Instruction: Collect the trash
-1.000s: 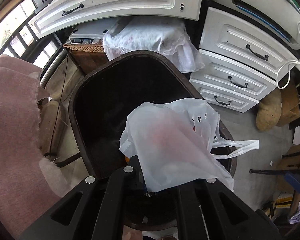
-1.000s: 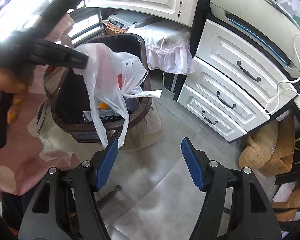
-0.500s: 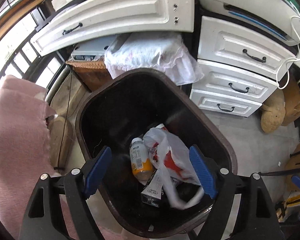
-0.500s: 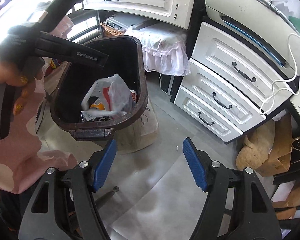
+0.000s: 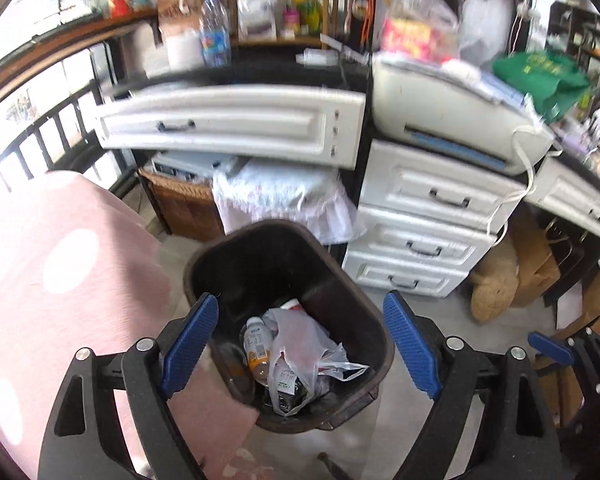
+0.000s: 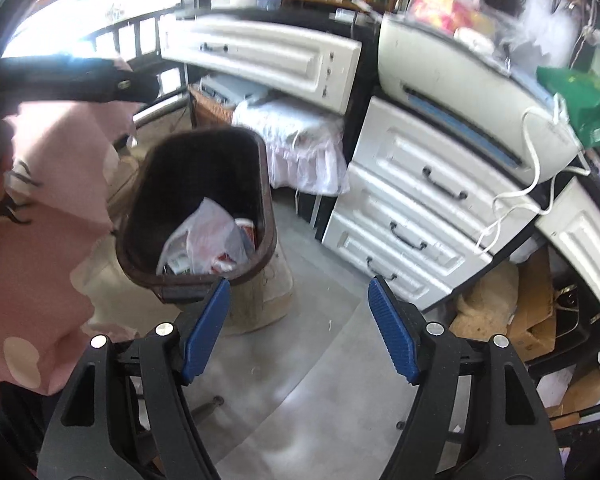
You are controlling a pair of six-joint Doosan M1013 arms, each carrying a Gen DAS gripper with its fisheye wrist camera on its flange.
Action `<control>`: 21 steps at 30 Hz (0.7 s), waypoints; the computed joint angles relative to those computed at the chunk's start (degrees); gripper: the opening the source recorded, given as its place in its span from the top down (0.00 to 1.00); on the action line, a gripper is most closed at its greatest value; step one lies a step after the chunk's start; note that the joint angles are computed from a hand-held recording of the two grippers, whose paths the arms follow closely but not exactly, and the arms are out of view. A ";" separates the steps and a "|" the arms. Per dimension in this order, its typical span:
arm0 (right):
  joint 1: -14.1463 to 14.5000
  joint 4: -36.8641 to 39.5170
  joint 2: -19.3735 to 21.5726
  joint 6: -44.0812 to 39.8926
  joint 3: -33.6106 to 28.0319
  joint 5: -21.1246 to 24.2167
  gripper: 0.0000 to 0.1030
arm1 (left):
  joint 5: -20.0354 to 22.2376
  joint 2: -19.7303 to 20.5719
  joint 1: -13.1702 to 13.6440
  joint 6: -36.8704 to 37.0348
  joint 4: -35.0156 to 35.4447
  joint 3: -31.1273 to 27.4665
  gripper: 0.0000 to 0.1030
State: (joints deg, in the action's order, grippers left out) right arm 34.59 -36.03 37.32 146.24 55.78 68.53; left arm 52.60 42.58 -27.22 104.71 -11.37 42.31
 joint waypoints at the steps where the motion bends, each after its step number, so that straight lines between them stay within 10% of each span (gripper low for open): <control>1: 0.51 -1.73 -0.24 0.94 -0.24 0.12 0.26 | -2.85 -2.03 0.32 0.29 -0.56 2.96 0.13; 11: 9.26 -26.31 -2.29 23.39 -0.44 -0.57 0.05 | -30.61 -22.31 4.15 -8.93 5.50 32.72 0.05; 16: 12.47 -30.90 -2.48 25.39 -0.26 -3.26 0.05 | -33.39 -28.19 4.87 -13.69 11.69 41.05 0.05; 21: 15.64 -35.55 -2.13 25.92 -0.25 -1.15 0.05 | -38.92 -33.67 4.23 -34.14 31.23 48.93 0.05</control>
State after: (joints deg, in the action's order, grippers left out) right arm 50.23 -71.58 35.20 172.17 55.54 67.38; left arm 13.68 8.91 -22.99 70.57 19.86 91.24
